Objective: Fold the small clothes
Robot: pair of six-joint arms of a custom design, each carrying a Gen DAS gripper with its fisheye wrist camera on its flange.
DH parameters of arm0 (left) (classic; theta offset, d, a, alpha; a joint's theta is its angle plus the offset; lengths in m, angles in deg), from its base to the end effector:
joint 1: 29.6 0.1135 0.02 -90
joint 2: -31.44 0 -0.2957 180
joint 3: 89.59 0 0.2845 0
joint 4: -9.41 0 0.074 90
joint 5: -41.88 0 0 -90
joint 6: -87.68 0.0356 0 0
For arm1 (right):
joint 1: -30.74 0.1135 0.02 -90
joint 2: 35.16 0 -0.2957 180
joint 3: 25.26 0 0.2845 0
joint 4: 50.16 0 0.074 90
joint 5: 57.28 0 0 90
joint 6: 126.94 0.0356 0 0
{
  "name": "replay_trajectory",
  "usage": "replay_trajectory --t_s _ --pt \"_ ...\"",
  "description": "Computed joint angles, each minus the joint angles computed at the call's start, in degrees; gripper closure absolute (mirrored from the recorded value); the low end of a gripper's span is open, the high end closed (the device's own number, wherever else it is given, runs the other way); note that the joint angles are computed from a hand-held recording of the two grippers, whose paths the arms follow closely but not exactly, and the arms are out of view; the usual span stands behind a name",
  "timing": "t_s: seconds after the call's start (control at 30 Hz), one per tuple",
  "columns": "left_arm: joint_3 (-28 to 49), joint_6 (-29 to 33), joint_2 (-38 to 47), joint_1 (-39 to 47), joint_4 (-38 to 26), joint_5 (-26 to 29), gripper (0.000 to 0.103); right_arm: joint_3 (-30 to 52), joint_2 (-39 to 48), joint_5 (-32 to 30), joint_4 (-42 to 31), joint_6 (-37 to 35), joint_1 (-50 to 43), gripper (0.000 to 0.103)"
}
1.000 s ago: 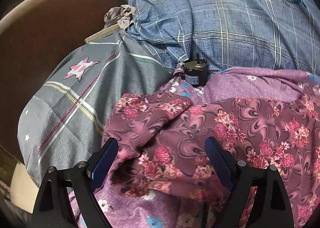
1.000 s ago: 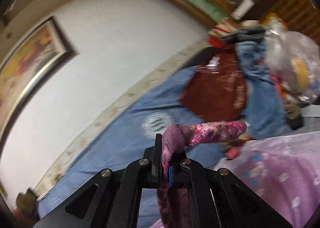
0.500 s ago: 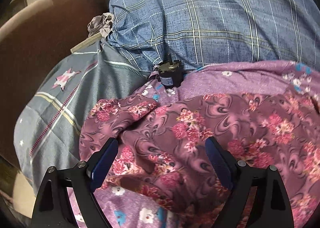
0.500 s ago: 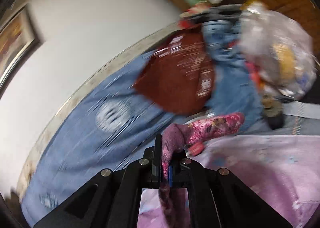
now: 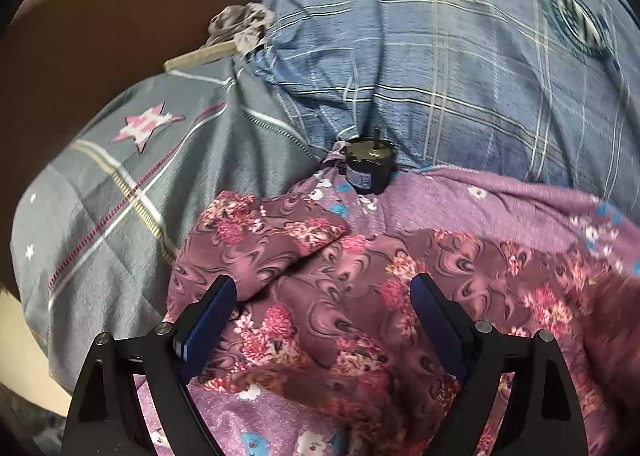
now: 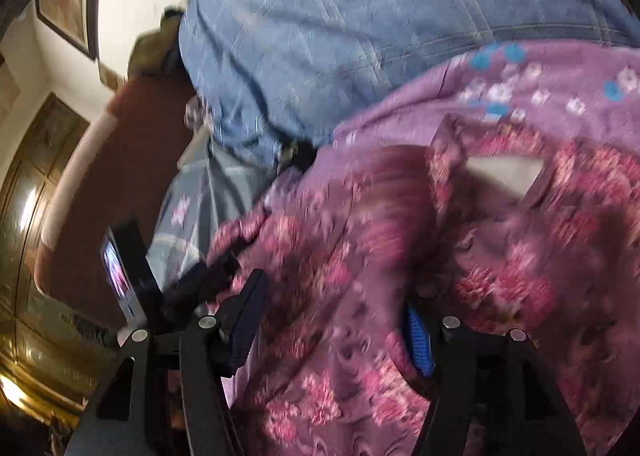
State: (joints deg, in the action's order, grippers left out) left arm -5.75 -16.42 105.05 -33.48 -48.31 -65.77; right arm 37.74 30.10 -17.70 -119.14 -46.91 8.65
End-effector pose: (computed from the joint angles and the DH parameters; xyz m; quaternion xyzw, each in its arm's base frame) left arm 0.2895 -0.0088 0.3682 -0.1374 0.9123 0.0852 0.3762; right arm 0.2064 -0.0542 0.2793 0.0252 0.8950 0.3632 0.2578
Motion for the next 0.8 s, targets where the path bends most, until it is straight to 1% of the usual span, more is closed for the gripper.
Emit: replay_trajectory --t_s 0.03,0.07,0.1,0.13,0.17,0.2,0.23,0.27,0.3,0.33,0.37,0.4,0.43,0.5,0.57,0.6,0.63,0.67,0.7,0.73,0.77,0.8 --pt "0.17 -0.01 -0.05 0.71 0.05 0.85 0.015 0.35 0.25 -1.13 -1.47 -2.08 -0.84 0.033" --pt "0.11 0.06 -0.31 1.09 0.14 1.55 0.015 1.09 0.76 -3.49 -4.54 -5.60 -3.31 0.029" --pt "0.15 0.12 -0.37 1.14 0.13 1.86 0.015 2.03 1.51 -6.72 -9.24 -10.26 -7.02 0.020" --pt "0.02 0.24 -0.59 0.96 0.14 2.29 0.015 2.58 1.84 -8.63 -12.71 -13.48 -9.74 0.017" --pt "-0.13 0.53 -0.84 0.58 0.20 2.95 0.015 3.25 2.25 -9.69 -15.86 -16.61 -12.86 0.017" --pt "-0.09 0.74 -0.88 0.05 0.07 3.52 0.015 3.53 1.59 -9.96 -17.93 -18.16 -17.18 0.017" --pt "-0.26 1.54 -1.09 -0.56 0.06 4.84 0.015 4.42 1.22 -9.63 -16.68 -15.55 -18.69 0.017" --pt "-0.50 2.37 -1.30 -1.20 0.09 6.43 0.015 4.18 0.31 -9.72 -17.49 -16.49 -23.04 0.019" --pt "-0.66 3.09 -1.38 -1.52 0.14 8.27 0.015 3.85 -0.31 -10.08 -18.57 -18.21 -27.74 0.024" --pt "-0.74 4.04 -1.25 -2.07 -0.03 12.05 0.015 3.84 -0.79 -9.74 -17.86 -17.41 -30.64 0.034" --pt "-0.58 4.78 -0.82 -2.45 -0.42 15.49 0.015 4.50 -1.07 -9.19 -18.03 -17.31 -33.82 0.040" --pt "-0.12 5.64 0.10 -2.94 -1.06 19.63 0.015 4.97 -1.02 -9.03 -18.52 -18.66 -38.58 0.047" --pt "0.18 6.28 0.84 -3.26 -1.60 22.46 0.015 5.95 -0.31 -9.39 -18.06 -18.56 -41.32 0.048" --pt "0.99 7.21 2.91 -4.74 -2.68 26.70 0.015 7.05 1.23 -9.61 -14.05 -16.66 -47.51 0.048" --pt "1.50 7.72 4.87 -6.50 -2.82 27.96 0.015 7.61 2.28 -8.11 -8.87 -13.75 -50.92 0.048" --pt "1.82 7.99 6.01 -7.25 -2.94 28.39 0.018 7.53 2.95 -7.39 -5.72 -12.40 -52.69 0.048" --pt "2.08 8.26 7.24 -7.67 -2.99 29.54 0.028 7.04 3.15 -6.40 -2.42 -9.72 -52.39 0.048" --pt "2.70 8.48 8.69 -7.79 -3.30 30.72 0.035 7.10 4.22 -5.56 -1.44 -9.01 -52.98 0.048" --pt "3.32 8.38 10.24 -8.02 -4.00 32.26 0.047 7.79 6.61 -4.81 -1.87 -9.20 -53.53 0.048" --pt "3.91 7.97 11.11 -8.38 -4.02 32.23 0.049 8.45 8.14 -4.47 -2.72 -9.82 -53.89 0.048" --pt "3.12 7.67 10.60 -8.88 -2.44 31.25 0.051 8.42 8.81 -3.85 -2.57 -9.52 -53.79 0.047" --pt "3.44 8.17 10.99 -8.69 -1.86 31.81 0.065 8.75 9.55 -3.13 -2.67 -9.39 -53.93 0.047"
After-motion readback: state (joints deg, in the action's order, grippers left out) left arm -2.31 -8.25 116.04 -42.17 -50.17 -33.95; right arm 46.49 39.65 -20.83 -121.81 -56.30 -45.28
